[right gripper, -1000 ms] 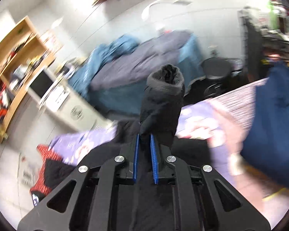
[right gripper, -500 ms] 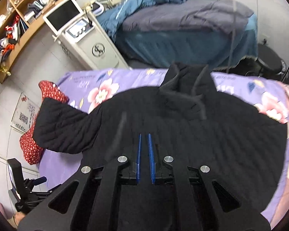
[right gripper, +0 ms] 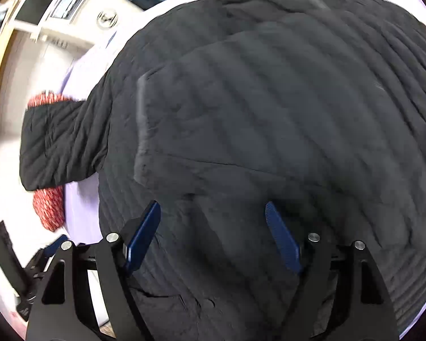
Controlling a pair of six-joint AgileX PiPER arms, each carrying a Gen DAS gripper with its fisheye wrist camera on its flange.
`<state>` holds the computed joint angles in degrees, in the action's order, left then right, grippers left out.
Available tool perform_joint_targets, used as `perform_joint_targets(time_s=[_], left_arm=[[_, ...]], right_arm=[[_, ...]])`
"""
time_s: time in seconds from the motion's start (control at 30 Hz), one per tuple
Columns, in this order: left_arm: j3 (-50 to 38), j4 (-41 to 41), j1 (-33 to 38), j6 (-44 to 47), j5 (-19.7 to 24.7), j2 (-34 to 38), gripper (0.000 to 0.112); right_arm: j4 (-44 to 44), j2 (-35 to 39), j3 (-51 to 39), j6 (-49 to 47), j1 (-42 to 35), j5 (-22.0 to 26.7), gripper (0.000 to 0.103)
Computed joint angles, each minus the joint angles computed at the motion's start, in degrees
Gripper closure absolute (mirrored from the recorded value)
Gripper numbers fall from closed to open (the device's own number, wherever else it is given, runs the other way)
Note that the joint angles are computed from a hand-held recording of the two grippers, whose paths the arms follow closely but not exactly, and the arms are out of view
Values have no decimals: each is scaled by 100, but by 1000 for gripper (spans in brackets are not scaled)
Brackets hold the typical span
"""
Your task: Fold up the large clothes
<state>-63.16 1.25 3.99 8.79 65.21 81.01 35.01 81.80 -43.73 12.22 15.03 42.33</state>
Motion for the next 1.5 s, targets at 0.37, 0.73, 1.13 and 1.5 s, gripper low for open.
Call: perform_joint_targets(time_s=[0.37,0.73,1.13,1.5], left_arm=[[-1044,-447,-1052,-89,114,1015,16],[-2047,-77,-2513,-610,4,2482,29],[-3114,1079,-2929,-1422,121,2916,98],[-2273,1586,-2647,-2101,96,2683,33]], right_arm=[[-78,-1734,1411,-826,-3388,1182,24],[-1176,-2360,1459,-998,-4461,1837,24],[-2483,-2994,1128,347,-3361,1854,24],[-3964,-2080,667,1623,-1275,1372,17]])
